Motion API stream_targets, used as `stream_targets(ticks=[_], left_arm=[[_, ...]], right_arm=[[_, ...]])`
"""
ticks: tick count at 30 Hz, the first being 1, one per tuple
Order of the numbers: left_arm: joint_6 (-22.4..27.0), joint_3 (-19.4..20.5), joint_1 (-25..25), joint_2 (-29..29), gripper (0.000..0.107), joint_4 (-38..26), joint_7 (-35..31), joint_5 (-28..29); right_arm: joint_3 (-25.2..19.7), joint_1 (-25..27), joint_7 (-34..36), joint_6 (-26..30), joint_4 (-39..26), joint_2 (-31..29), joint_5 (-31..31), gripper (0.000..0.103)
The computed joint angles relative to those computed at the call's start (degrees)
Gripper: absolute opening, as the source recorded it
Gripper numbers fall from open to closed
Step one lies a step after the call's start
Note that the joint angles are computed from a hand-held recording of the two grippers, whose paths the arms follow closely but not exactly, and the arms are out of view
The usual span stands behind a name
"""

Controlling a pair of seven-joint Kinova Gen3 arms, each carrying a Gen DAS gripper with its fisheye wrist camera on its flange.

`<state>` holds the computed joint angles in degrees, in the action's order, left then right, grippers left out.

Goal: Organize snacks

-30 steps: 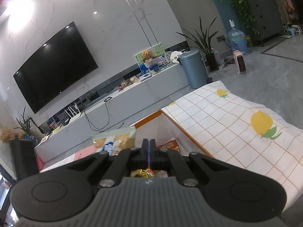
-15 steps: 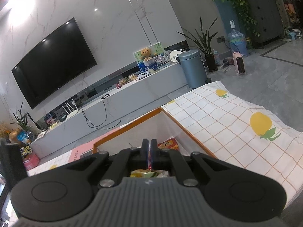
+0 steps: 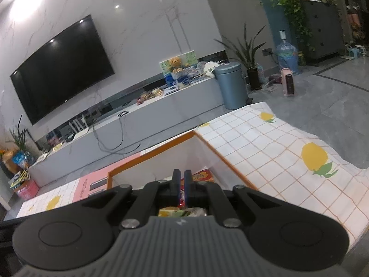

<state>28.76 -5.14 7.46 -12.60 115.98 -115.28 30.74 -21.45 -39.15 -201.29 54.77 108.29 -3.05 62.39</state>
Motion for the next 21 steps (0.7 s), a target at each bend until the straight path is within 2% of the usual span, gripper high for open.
stream_targets(ticks=[4,8,13,17,21], left_arm=[[2.32,-0.29,0.24,-3.30,0.101,-0.53,-0.08,-2.11],[3.90,1.50,-0.52,-6.56,0.101,-0.96,2.76,-6.02],[4.97,-0.76,3.99,-11.32,0.101,0.48,0.78,-6.48],[6.07,2.10,3.79,-15.65,0.101,2.09,3.89,-9.34],[7.66,6.14,1.76,-19.43,0.101,3.24,9.67,-13.14]], right_arm=[[-0.78,-1.45,4.76,2.50,-2.89,0.56,-2.46,0.005],[-2.45,-3.60,10.32,7.03,-5.03,-0.25,-6.25,0.031],[-5.77,-6.05,11.85,14.46,-6.66,-2.06,-10.33,0.042],[-9.84,-8.68,11.99,21.67,-8.46,-3.01,-12.10,0.048],[-13.27,-11.59,9.94,27.70,-9.97,-3.14,-12.51,0.052]])
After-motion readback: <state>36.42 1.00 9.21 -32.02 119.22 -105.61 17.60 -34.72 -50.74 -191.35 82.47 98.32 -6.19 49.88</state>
